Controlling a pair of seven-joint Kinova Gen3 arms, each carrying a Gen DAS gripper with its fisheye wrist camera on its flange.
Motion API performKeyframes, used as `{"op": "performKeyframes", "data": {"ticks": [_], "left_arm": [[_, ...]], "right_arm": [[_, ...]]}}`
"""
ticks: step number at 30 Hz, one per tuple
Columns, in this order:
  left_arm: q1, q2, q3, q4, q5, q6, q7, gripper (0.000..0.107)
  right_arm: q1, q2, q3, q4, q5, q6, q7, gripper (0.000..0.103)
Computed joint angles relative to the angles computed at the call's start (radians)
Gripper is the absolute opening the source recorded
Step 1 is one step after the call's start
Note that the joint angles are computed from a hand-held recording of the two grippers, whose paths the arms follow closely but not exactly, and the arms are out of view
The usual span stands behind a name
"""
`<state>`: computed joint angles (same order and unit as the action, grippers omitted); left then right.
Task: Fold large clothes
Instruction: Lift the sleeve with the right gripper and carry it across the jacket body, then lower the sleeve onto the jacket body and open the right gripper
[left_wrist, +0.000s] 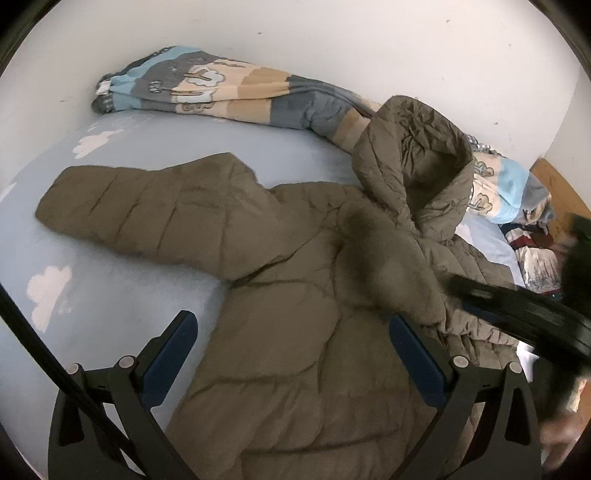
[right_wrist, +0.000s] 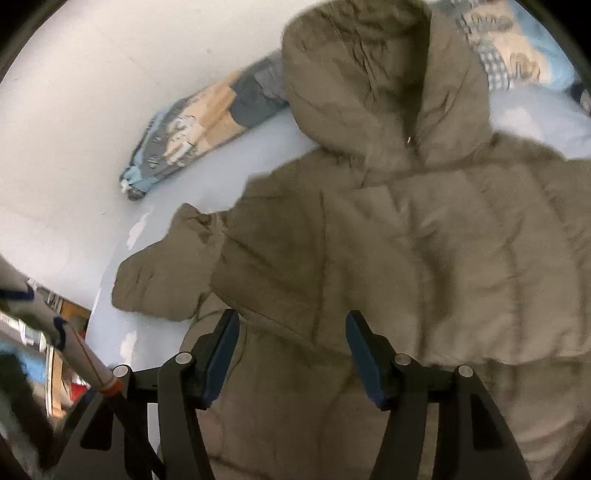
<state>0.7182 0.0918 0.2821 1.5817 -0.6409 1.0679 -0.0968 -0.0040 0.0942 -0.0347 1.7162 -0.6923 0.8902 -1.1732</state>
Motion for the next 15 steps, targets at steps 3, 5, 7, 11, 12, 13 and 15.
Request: {"op": "performKeyframes", "data": {"ticks": [3,5,7,11,12,13,15], "left_arm": [[-0.130,0.018,0.036,0.000,0.121,-0.117,-0.116,0.103],[-0.184,0.025,0.036,0.010,0.203,-0.195,-0.179,0.103],[-0.183,0.057,-0.020,0.004,0.283,-0.251,-0.243,0.103],[-0.200,0.111,-0.069,-0.002,0.418,-0.343,-0.316,0.101],[-0.197,0.123,-0.077,-0.009,0.430,-0.362,-0.336,0.094],[-0.175,0.138,-0.095,-0.027,0.427,-0.365,-0.355,0.090],[-0.170,0.161,-0.095,-0.057,0.442,-0.365,-0.417,0.072]], "right_arm": [[0.066,-0.087,0.056,0.053,-0.051,0.018,0.048,0.066],[0.111,-0.144,0.126,0.107,-0.079,0.016,0.050,0.072],[0.175,-0.156,0.200,0.147,-0.135,0.041,0.069,0.077],[0.283,-0.070,0.266,0.112,-0.191,0.118,0.041,0.077],[0.310,-0.043,0.281,0.103,-0.204,0.132,0.014,0.077],[0.342,-0.021,0.276,0.094,-0.222,0.150,0.003,0.076],[0.380,0.020,0.270,0.070,-0.220,0.166,-0.032,0.063]]}}
